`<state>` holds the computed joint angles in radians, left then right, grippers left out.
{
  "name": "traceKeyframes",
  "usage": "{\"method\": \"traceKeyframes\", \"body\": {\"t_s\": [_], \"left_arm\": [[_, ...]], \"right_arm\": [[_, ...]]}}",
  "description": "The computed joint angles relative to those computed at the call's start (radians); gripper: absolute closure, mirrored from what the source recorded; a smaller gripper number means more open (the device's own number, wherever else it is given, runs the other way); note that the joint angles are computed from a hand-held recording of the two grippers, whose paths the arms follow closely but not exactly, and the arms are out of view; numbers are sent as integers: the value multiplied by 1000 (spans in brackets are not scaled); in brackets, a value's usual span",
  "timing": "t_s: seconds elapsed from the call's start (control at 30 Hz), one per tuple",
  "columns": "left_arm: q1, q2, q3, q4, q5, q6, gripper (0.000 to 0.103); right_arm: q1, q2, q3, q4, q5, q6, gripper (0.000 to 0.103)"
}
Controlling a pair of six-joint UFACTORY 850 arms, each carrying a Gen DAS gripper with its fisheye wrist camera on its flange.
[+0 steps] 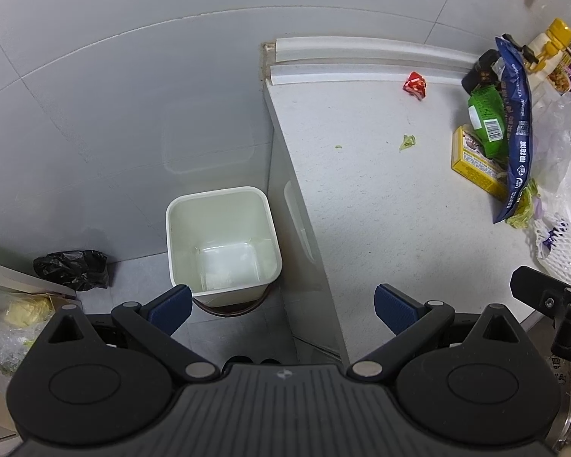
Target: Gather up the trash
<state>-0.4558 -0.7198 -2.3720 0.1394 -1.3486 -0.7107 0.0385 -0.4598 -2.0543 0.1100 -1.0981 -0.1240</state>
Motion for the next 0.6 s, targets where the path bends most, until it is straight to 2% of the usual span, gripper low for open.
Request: {"method": "traceKeyframes", "body": {"t_s": [0.37,0.6], "left_arm": [[6,4,8,-11,21,14,1],[9,-13,-9,-35,56,69,1]], "right_arm": [[2,-6,-5,-16,2,28,0],[-1,23,56,-34,78,41,0]]}}
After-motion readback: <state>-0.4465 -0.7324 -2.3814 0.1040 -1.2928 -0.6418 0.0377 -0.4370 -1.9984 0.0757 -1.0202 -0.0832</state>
